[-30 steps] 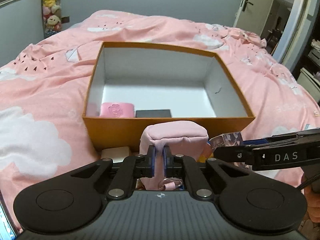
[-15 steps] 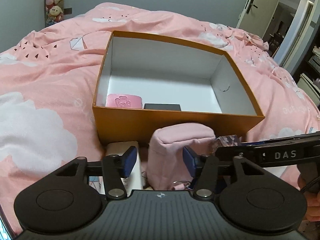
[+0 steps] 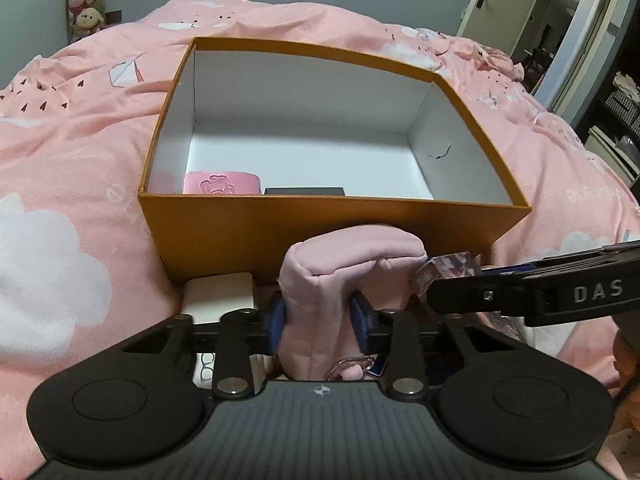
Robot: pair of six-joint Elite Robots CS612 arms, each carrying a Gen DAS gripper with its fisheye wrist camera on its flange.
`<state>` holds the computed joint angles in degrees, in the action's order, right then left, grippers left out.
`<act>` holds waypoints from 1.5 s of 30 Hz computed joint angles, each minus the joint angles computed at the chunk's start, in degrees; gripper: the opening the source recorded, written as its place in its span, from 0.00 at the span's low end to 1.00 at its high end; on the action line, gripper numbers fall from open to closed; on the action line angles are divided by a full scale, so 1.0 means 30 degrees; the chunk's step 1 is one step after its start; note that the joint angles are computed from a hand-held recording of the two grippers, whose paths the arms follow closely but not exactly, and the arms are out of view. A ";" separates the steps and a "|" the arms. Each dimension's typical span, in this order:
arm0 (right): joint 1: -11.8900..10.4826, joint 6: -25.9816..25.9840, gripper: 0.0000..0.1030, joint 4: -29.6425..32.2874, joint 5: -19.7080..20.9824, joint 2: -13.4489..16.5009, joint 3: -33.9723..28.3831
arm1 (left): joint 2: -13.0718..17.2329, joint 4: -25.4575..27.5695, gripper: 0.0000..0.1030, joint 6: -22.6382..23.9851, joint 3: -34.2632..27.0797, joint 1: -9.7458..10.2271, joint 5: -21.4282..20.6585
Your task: Organize objects
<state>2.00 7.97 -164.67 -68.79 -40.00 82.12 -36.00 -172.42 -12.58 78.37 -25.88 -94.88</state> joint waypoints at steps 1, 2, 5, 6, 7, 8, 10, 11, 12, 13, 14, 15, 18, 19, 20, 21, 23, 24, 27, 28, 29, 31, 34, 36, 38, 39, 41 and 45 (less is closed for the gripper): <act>0.0007 -0.0094 0.58 0.0058 0.0003 -0.0028 0.0009 | -0.0103 -0.0160 0.31 -0.0022 0.0148 -0.0019 0.0007; 0.0006 -0.0179 0.58 0.0100 0.0038 -0.0077 0.0052 | -0.0200 -0.0335 0.30 0.0021 0.0283 -0.0045 0.0042; -0.0040 -0.0268 0.58 0.0054 0.0269 -0.0285 0.0279 | -0.0584 -0.1020 0.26 0.0332 0.0794 -0.0138 0.0083; -0.0050 -0.0283 0.58 -0.0038 0.0311 -0.0367 0.0382 | -0.0693 -0.1189 0.26 0.0342 0.0907 -0.0164 0.0143; -0.0071 -0.0311 0.58 -0.0170 0.0382 -0.0473 0.0506 | -0.0815 -0.1440 0.26 0.0315 0.1060 -0.0181 0.0200; -0.0086 -0.0330 0.58 -0.0294 0.0421 -0.0566 0.0610 | -0.0910 -0.1694 0.26 0.0249 0.1168 -0.0189 0.0203; -0.0112 -0.0398 0.58 -0.0644 0.0414 -0.0762 0.0830 | -0.1125 -0.2198 0.25 0.0151 0.1388 -0.0187 0.0171; -0.0125 -0.0398 0.58 -0.0876 0.0377 -0.0862 0.0953 | -0.1229 -0.2416 0.25 0.0099 0.1485 -0.0194 0.0218; -0.0141 -0.0400 0.58 -0.1121 0.0339 -0.0961 0.1064 | -0.1317 -0.2640 0.25 0.0057 0.1558 -0.0203 0.0271; -0.0157 -0.0390 0.58 -0.1355 0.0319 -0.1046 0.1149 | -0.1387 -0.2867 0.25 0.0046 0.1614 -0.0199 0.0310; -0.0178 -0.0346 0.58 -0.1611 0.0294 -0.1123 0.1220 | -0.1429 -0.3060 0.25 -0.0017 0.1624 -0.0189 0.0331; -0.0191 -0.0291 0.58 -0.1860 0.0248 -0.1191 0.1264 | -0.1453 -0.3219 0.25 -0.0111 0.1574 -0.0147 0.0242; -0.0248 -0.0206 0.58 -0.2590 0.0226 -0.1319 0.1255 | -0.1489 -0.3381 0.25 -0.0431 0.1326 -0.0018 -0.0003; -0.0260 -0.0189 0.58 -0.2811 0.0199 -0.1322 0.1176 | -0.1467 -0.3350 0.25 -0.0513 0.1180 0.0023 -0.0099; -0.0264 -0.0207 0.58 -0.2965 0.0177 -0.1303 0.1075 | -0.1406 -0.3443 0.25 -0.0570 0.1045 0.0053 -0.0190; -0.0263 -0.0241 0.58 -0.3089 0.0148 -0.1276 0.0929 | -0.1355 -0.3507 0.25 -0.0540 0.0886 0.0078 -0.0182; -0.0244 -0.0325 0.58 -0.3164 0.0125 -0.1139 0.0510 | -0.1254 -0.3495 0.25 -0.0460 0.0556 0.0108 0.0010; -0.0231 -0.0392 0.58 -0.3186 0.0142 -0.1046 0.0252 | -0.1174 -0.3444 0.25 -0.0483 0.0318 0.0159 0.0035; -0.0179 -0.0525 0.58 -0.3120 0.0094 -0.0702 -0.0613 | -0.0902 -0.2815 0.25 -0.0838 -0.0502 0.0436 -0.0345; -0.0166 -0.0576 0.58 -0.3073 0.0068 -0.0558 -0.0934 | -0.0772 -0.2550 0.25 -0.0938 -0.0828 0.0552 -0.0513; -0.0145 -0.0582 0.58 -0.3000 0.0021 -0.0384 -0.1296 | -0.0632 -0.2189 0.25 -0.1041 -0.1181 0.0663 -0.0640; -0.0099 -0.0586 0.58 -0.2681 -0.0062 0.0014 -0.2102 | -0.0326 -0.1226 0.25 -0.1016 -0.1999 0.0888 -0.1011; 0.0020 -0.0451 0.58 -0.1779 -0.0187 0.0754 -0.3465 | 0.0151 0.0235 0.25 -0.1302 -0.3131 0.1149 -0.1167; 0.0086 -0.0180 0.58 -0.0896 -0.0138 0.1334 -0.4495 | 0.0500 0.0827 0.25 -0.1764 -0.3841 0.1344 -0.1136; 0.0106 0.0299 0.58 0.0135 0.0115 0.1945 -0.5564 | 0.0721 0.1083 0.25 -0.2102 -0.4328 0.1490 -0.1030; 0.0113 0.0551 0.58 0.0714 0.0295 0.2279 -0.6149 | 0.0837 0.1271 0.25 -0.2208 -0.4623 0.1558 -0.0934; 0.0139 0.1069 0.58 0.1777 0.0645 0.2927 -0.7274 | 0.1020 0.1659 0.25 -0.2238 -0.5105 0.1649 -0.0732; 0.0333 0.1560 0.58 0.3645 0.0680 0.4352 -0.9751 | 0.1343 0.2679 0.25 -0.1963 -0.6037 0.1730 -0.0083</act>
<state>3.00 12.65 -153.74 -66.75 -26.94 52.86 -31.98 -164.38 -18.47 60.26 -20.69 -95.13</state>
